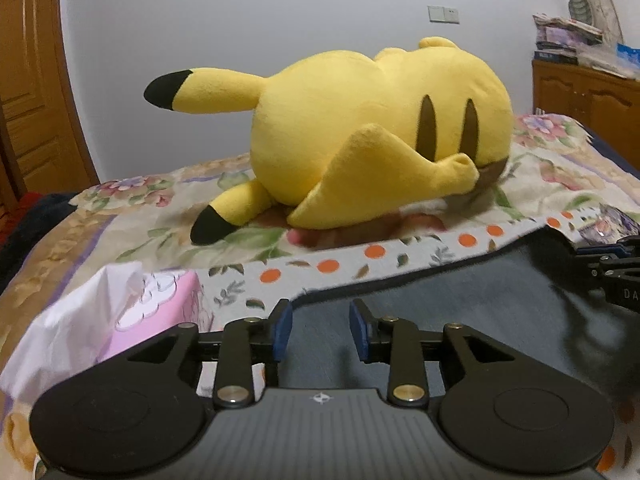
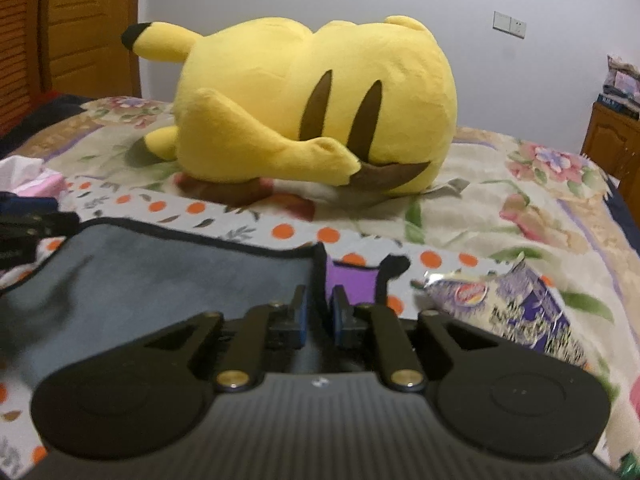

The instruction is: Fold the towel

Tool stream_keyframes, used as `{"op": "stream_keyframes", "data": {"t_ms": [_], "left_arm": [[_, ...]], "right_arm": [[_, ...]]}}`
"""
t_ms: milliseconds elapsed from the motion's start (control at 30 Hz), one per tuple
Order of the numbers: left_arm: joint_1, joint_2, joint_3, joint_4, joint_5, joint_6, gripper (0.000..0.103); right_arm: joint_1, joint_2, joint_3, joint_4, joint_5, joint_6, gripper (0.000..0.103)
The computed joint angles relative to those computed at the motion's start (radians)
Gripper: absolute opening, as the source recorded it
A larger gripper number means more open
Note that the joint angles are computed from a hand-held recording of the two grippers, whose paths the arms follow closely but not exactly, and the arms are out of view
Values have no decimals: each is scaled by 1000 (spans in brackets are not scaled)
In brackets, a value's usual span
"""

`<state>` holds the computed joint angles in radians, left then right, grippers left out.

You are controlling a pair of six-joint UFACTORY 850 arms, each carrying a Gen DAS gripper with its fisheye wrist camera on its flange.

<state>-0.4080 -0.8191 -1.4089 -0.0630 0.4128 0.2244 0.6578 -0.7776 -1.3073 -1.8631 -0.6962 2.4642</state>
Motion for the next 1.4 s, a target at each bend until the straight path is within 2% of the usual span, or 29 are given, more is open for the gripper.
{"op": "stream_keyframes", "data": {"t_ms": [67,100,167,267,333,400,600,900,1033,1167,1233,1300,1400], "left_arm": [[2,14,26,29,-5,-27,38],[3,22,38,48,-8,-44,39],[7,36,63,75,-8,-68,41],[10,62,104,100,-11,-92,42],[11,81,134,111,-6,-100,48],[10,98,160,112,-2,-96,53],[5,148,229,125,-5,-91,59],[-2,241,336,142,10,-108,71],[-5,286,386,123,18,-97,81],[-7,329,431,113,27,-93,84],[-9,352,455,114,31,-94,88],[-11,372,477,112,38,-86,90],[-13,404,508,120,42,-86,94]], "right_arm": [[9,14,22,-14,8,38,17],[15,21,36,-21,11,58,27],[27,32,58,-32,6,81,37],[44,47,81,-12,3,74,37],[52,60,97,-5,5,87,38],[62,70,110,3,-3,91,43],[92,101,144,17,-18,110,51],[147,162,203,67,-45,111,58],[171,194,231,94,-57,108,62],[196,222,254,120,-78,108,73],[208,235,263,141,-89,97,76],[221,248,273,157,-104,91,86],[239,266,283,178,-123,80,91]]}}
